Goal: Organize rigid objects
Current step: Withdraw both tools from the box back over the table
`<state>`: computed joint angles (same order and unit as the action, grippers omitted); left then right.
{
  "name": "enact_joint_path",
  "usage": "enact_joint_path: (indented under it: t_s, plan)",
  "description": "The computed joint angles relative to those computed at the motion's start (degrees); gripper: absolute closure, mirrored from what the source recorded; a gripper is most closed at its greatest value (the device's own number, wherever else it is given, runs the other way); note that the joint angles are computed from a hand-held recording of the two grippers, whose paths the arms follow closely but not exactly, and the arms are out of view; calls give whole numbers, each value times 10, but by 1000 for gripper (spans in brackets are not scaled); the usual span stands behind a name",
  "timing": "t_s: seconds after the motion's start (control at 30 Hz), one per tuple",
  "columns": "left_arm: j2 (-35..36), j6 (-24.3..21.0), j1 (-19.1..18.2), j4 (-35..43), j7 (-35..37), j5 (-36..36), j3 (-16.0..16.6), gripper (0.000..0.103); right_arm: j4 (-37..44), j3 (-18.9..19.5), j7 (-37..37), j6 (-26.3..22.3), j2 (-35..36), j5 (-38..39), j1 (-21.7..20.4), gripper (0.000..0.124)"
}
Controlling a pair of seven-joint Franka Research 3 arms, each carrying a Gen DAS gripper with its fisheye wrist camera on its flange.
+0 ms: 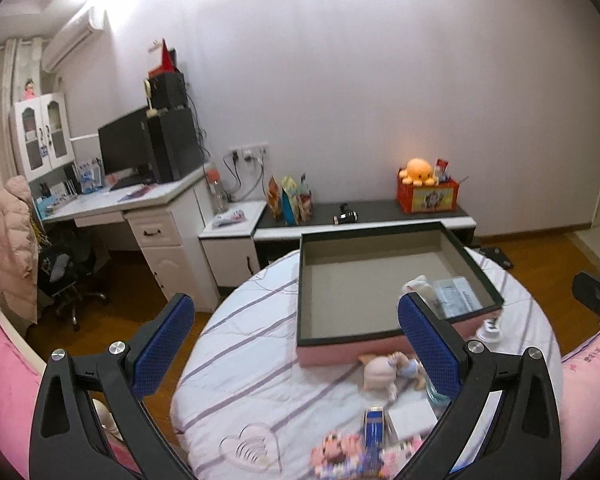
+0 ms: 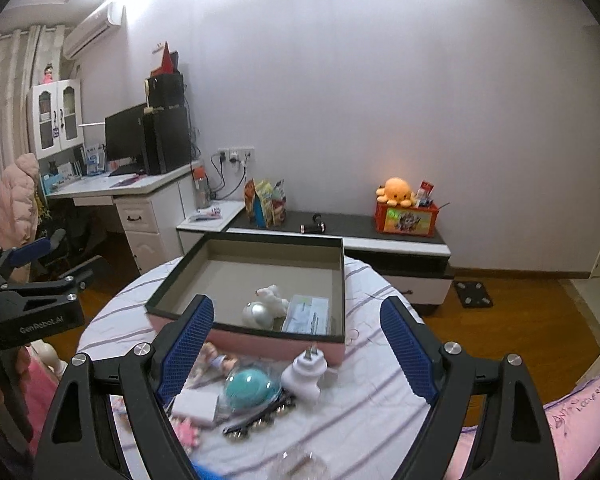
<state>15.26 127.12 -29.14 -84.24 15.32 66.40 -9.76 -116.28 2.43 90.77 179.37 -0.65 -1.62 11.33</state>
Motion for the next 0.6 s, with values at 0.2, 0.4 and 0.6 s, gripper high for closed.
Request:
enact_joint_path:
  t_s: [0.2, 0.4, 0.6]
  plan:
    - [-67, -28, -9, -84, -65, 54, -24, 0, -95, 68, 84, 40, -79, -70, -79, 37]
    - [-105, -48, -1, -150, -104, 75, -59, 0, -165, 84, 57, 49, -135, -20, -87, 37]
    - [-108, -86, -4, -168, -103, 73, -75, 0, -205, 111, 37, 62, -167, 21, -109, 37]
